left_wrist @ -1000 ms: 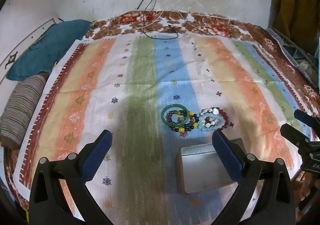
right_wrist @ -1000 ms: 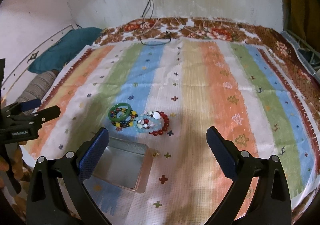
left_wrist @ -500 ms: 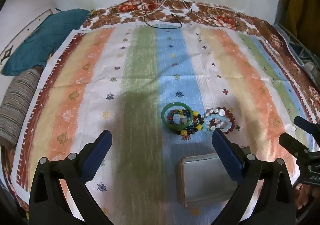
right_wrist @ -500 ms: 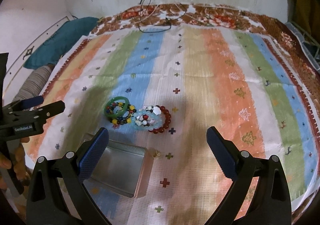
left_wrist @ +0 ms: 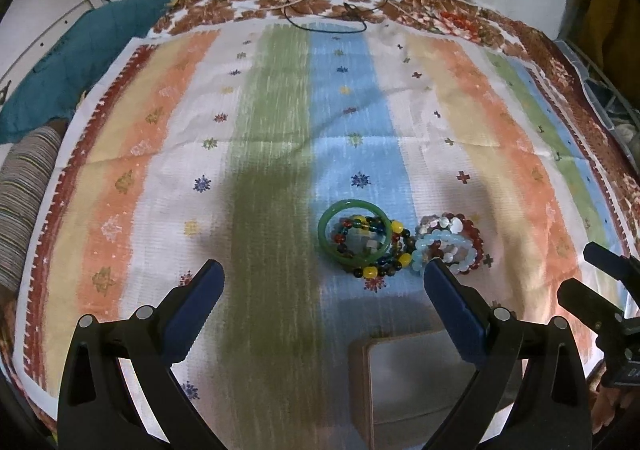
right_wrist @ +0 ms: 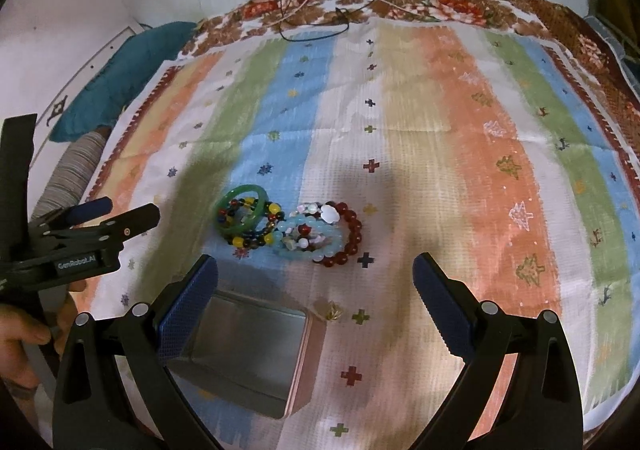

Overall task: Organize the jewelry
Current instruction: 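Move the left tool toward the green bangle while the right tool approaches the light-blue bracelet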

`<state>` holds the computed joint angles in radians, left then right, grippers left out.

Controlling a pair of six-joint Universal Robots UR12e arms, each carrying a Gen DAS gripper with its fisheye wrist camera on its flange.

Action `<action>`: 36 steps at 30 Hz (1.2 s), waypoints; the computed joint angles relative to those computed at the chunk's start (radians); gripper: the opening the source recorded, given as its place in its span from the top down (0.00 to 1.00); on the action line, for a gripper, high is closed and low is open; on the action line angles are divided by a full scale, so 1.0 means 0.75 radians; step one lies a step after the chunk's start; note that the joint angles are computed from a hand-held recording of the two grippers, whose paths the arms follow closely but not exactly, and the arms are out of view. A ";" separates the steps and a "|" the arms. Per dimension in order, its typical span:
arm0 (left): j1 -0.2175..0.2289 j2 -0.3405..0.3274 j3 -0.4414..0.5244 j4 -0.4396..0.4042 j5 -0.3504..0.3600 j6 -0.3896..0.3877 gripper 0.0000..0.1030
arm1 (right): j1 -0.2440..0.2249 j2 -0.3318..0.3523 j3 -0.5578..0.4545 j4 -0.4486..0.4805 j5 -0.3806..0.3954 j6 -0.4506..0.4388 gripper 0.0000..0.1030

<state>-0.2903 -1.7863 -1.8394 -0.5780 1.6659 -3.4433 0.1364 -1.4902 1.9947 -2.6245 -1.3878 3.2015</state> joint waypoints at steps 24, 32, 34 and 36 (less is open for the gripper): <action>0.046 -0.121 0.102 -0.120 -0.042 0.003 0.17 | 0.029 0.117 -0.103 0.121 -0.039 -0.036 0.18; 0.064 -0.160 0.121 -0.162 -0.063 0.021 0.22 | 0.030 0.154 -0.134 0.169 -0.031 -0.037 0.31; 0.066 -0.167 0.124 -0.168 -0.060 0.019 0.23 | 0.032 0.162 -0.139 0.176 -0.034 -0.040 0.33; 0.070 -0.176 0.128 -0.178 -0.063 0.009 0.24 | 0.030 0.171 -0.147 0.186 -0.025 -0.041 0.35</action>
<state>-0.2376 -1.9182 -1.7433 -0.7117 1.6187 -3.4362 0.1590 -1.3619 1.8848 -2.4853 -1.4069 3.1711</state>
